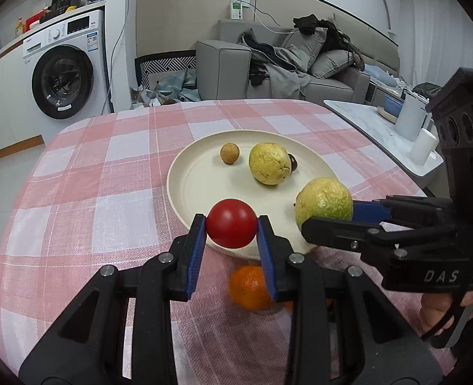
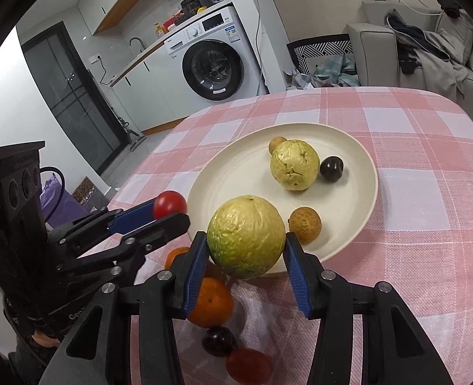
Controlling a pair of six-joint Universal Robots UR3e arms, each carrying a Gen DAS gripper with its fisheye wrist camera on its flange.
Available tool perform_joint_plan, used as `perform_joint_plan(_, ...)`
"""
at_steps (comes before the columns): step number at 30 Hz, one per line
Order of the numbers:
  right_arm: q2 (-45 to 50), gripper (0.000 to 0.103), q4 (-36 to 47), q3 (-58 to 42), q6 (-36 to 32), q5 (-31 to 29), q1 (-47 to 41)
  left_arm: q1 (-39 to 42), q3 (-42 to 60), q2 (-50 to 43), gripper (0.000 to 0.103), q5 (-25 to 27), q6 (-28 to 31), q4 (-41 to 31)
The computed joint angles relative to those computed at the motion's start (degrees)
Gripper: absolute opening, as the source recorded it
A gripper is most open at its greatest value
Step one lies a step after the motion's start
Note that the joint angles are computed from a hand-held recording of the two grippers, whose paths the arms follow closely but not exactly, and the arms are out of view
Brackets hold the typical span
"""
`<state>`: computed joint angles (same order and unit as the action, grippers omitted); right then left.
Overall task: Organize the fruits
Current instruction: 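Carry the tomato with the left tool while the right tool carries the guava, release both onto the plate, then move the right tool to the second red tomato and grasp it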
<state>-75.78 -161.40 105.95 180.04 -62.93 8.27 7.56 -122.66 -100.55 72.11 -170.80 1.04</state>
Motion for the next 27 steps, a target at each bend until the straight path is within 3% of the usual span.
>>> perform_joint_plan(11, 2.53, 0.049, 2.25, -3.67, 0.44, -3.91, 1.78, -0.76, 3.97, -5.04, 0.029, 1.27, -0.72, -0.41)
perform_joint_plan(16, -0.02, 0.050, -0.68, -0.72, -0.51, -4.05, 1.59, -1.20, 3.16, -4.47, 0.030, 1.94, -0.40, 0.75)
perform_joint_plan(18, -1.29, 0.054, -1.00, 0.32, -1.04, -4.35, 1.31, -1.26, 2.38, -3.33, 0.041, 2.46, -0.39, 0.68)
perform_joint_plan(22, -5.16, 0.077, -0.99, 3.94, -2.28, -4.31, -0.17, -0.03, -1.41, 0.36, 0.062, 1.84, -0.39, 2.23)
perform_joint_plan(24, -7.48, 0.089, 0.00, 5.92, -3.28, -3.21, -1.58, 0.87, -3.99, 3.06, 0.085, 1.41, -0.70, 3.01)
perform_joint_plan(27, -10.53, 0.102, 1.00, 8.59, -4.29, -2.10, -3.31, 3.07, -8.85, 8.63, 0.090, -1.01, 0.01, 3.49)
